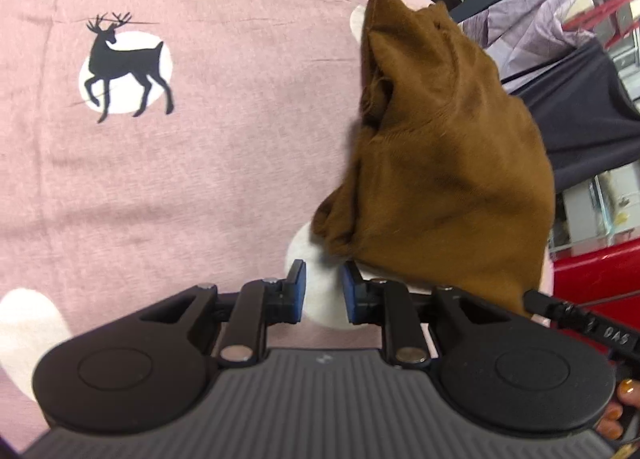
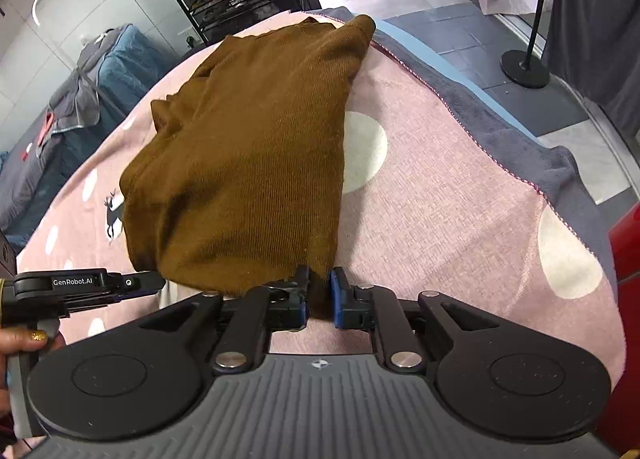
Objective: Fold small clothes
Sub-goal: 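Open both tools and release the folded sweater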
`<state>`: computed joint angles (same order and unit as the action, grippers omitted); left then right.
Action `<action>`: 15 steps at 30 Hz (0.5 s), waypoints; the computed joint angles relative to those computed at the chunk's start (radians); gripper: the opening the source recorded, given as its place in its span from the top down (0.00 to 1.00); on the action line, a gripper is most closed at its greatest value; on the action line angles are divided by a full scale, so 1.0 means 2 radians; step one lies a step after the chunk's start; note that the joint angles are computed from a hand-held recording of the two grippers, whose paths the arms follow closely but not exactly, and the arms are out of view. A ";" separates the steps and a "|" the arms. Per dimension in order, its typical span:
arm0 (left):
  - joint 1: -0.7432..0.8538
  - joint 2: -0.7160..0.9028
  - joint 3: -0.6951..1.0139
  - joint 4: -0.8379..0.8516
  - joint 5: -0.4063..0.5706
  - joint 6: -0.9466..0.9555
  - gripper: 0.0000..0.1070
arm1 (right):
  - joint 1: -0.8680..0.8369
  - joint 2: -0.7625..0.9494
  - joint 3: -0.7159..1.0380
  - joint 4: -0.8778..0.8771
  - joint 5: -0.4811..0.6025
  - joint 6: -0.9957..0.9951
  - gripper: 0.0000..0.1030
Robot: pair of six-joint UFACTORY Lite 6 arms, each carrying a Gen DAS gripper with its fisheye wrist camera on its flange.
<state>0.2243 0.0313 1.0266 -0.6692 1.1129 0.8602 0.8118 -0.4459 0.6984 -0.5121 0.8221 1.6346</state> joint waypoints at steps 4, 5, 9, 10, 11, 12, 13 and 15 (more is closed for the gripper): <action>0.010 -0.027 0.004 0.030 -0.002 0.031 0.69 | 0.013 -0.001 0.011 0.009 0.027 0.001 0.70; 0.011 -0.037 0.007 0.039 -0.002 0.039 0.60 | 0.017 0.001 0.017 0.011 0.037 -0.004 0.68; 0.016 -0.076 0.032 0.044 0.020 0.074 0.48 | 0.027 0.020 0.053 0.023 0.077 -0.030 0.66; 0.014 -0.085 0.040 0.047 0.026 0.079 0.42 | 0.029 0.024 0.064 0.024 0.086 -0.038 0.65; 0.011 -0.093 0.051 0.052 0.032 0.083 0.34 | 0.029 0.029 0.075 0.026 0.092 -0.046 0.60; 0.007 -0.099 0.063 0.059 0.040 0.083 0.30 | 0.030 0.034 0.086 0.029 0.096 -0.056 0.54; -0.010 -0.107 0.071 0.067 0.040 0.071 0.24 | 0.029 0.040 0.101 0.034 0.100 -0.070 0.49; -0.021 -0.112 0.101 0.078 0.058 0.068 0.19 | 0.030 0.057 0.131 0.038 0.109 -0.093 0.31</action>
